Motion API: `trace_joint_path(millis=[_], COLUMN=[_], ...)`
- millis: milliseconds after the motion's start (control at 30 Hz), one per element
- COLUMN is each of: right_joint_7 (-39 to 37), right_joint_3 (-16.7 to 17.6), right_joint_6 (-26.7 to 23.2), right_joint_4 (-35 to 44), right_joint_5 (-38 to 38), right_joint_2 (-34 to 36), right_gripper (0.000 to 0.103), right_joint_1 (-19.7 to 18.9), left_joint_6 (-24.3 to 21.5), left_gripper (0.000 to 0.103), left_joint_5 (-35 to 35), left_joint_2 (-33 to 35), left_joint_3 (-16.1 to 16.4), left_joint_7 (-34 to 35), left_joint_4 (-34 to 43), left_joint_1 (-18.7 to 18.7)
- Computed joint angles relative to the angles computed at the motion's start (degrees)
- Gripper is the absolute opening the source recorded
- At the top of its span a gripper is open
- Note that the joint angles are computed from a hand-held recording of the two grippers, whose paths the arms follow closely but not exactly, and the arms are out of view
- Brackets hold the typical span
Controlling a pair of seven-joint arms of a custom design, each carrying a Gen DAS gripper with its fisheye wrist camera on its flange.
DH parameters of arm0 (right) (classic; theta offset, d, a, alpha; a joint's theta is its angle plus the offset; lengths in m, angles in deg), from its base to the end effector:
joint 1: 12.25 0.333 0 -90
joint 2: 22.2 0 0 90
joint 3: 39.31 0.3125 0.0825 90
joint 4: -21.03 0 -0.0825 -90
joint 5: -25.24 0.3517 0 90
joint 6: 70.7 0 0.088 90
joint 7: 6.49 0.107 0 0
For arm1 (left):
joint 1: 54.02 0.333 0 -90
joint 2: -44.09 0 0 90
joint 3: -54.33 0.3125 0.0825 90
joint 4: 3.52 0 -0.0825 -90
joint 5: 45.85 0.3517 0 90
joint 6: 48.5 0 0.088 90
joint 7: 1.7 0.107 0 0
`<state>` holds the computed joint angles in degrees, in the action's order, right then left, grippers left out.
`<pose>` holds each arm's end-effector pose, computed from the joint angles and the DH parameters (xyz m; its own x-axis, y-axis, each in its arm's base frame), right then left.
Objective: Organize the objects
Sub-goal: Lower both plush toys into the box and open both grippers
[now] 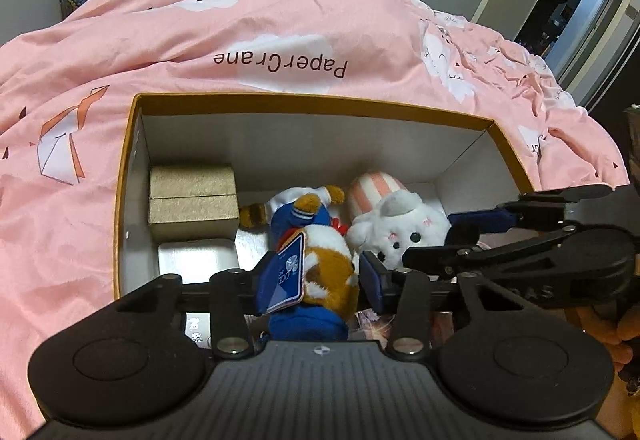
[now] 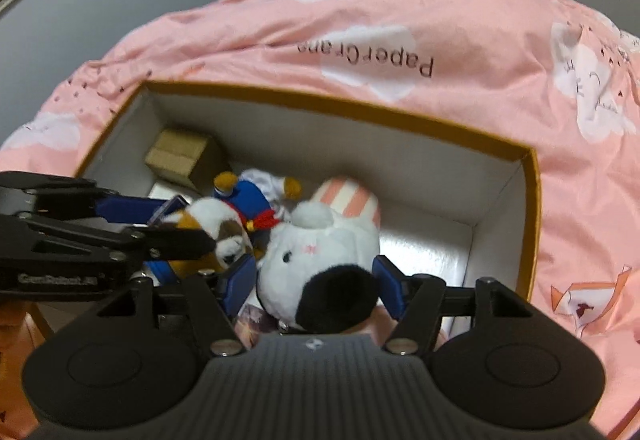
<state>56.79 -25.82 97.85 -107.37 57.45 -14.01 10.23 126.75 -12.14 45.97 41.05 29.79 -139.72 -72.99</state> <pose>0.4685 0.2936 0.3817 0.5664 -0.8067 -0.1687 -0.7355 -0.4025 -0.5450 0.4116 -0.3108 0.3959 -0.1803 -0.9556 0.2332 -0.8210 0.0157 -0.5707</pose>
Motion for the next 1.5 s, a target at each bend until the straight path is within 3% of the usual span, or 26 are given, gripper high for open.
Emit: trace_joint_path(millis=[200,300,367,567,633,800,1033,1167,1300,1400,1500], right_joint_7=[-11.35,-20.29,-21.81,-18.61,-17.51,-16.09,-15.29,-13.91,-21.41,-24.62,-27.84], right_joint_3=[2.74,3.55,2.44,0.81,0.78,1.12,0.99,0.35,-1.3,-2.89,-7.54], right_joint_6=[-3.29,-7.37,-7.99,-5.79,-4.71,-2.46,1.83,5.13,9.01,13.98,20.62], right_joint_4=[2.37,3.94,4.06,4.49,4.18,2.46,-2.07,-5.92,-10.56,-15.02,-19.67], right_joint_5=[12.34,20.49,20.48,21.34,20.27,18.13,17.64,18.19,28.46,33.36,38.94], right_joint_2=[1.85,2.38,2.36,3.11,3.13,1.75,-2.94,-7.37,-13.75,-18.52,-22.85], right_gripper=[0.054,0.049,0.049,0.049,0.05,0.055,0.061,0.066,0.071,0.078,0.085], right_joint_1=[-3.27,-4.49,-3.28,-1.25,-0.64,-0.02,1.51,3.82,8.65,13.49,22.13], left_joint_6=[2.78,1.2,-0.56,-1.25,-1.0,-0.97,-1.92,-3.21,-4.98,-6.9,-6.57], left_gripper=[0.042,0.039,0.037,0.037,0.037,0.038,0.038,0.038,0.04,0.041,0.041], left_joint_5=[-2.7,5.34,11.8,15.26,12.81,14.19,25.75,33.98,42.08,45.29,46.46], left_joint_2=[0.25,0.15,0.17,2.29,2.74,1.77,-2.07,-6.72,-12.19,-15.54,-16.95], left_joint_3=[0.42,1.98,2.16,2.05,1.99,2.7,1.06,-2.59,-6.82,-9.35,-10.61], left_joint_7=[0.95,-6.57,-11.83,-15.4,-13.96,-15.73,-25.99,-32.4,-40.26,-43.46,-44.55], left_joint_4=[-1.37,-0.4,0.74,2.62,2.55,1.87,1.04,-0.09,-1.46,-2.42,-3.07], left_joint_1=[0.4,-0.46,-0.56,-0.28,-0.21,-0.89,0.18,1.77,3.25,2.9,2.12])
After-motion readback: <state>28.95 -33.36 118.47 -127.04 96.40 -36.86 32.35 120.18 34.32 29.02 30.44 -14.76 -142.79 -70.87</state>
